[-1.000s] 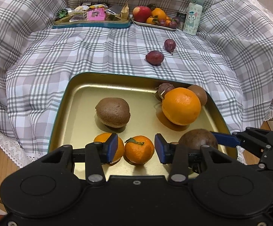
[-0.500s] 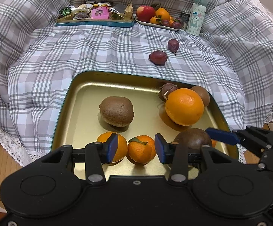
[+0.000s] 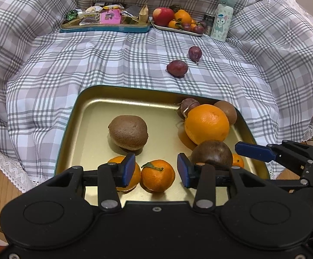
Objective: Organize fruits
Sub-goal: 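Lift both open tools out of the tray toward the red plums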
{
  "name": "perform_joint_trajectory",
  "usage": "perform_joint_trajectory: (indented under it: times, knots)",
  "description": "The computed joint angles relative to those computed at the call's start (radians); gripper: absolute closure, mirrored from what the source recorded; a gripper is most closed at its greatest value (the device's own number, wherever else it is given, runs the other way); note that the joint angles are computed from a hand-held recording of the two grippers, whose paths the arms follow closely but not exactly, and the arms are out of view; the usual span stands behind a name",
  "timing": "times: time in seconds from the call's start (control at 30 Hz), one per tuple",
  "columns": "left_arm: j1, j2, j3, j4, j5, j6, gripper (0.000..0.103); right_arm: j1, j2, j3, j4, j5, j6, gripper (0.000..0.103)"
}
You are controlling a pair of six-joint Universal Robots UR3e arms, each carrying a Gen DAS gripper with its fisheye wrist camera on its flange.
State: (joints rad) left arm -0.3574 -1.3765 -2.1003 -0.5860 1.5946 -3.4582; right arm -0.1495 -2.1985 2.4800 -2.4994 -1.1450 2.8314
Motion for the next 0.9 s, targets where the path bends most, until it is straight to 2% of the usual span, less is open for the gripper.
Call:
perform_joint_trajectory:
  times: [0.43,0.57,0.7,0.9]
  knots:
    - [0.001,-0.050,0.090,-0.043,0.016,-0.010,0.053,-0.125,-0.049,-0.031,0.084,0.077,-0.011,0.044]
    - [0.011,-0.076,0.129,-0.050,0.013,-0.008,0.053,-0.142,-0.016,-0.057,0.075,0.090,-0.002,0.044]
    - [0.001,-0.113,0.173,-0.039,0.046,0.006,0.053,-0.127,0.056,-0.086,0.014,0.059,0.042,0.044]
    - [0.002,-0.180,0.259,-0.042,0.050,0.029,0.053,-0.118,0.158,-0.134,-0.044,0.021,0.098,0.045]
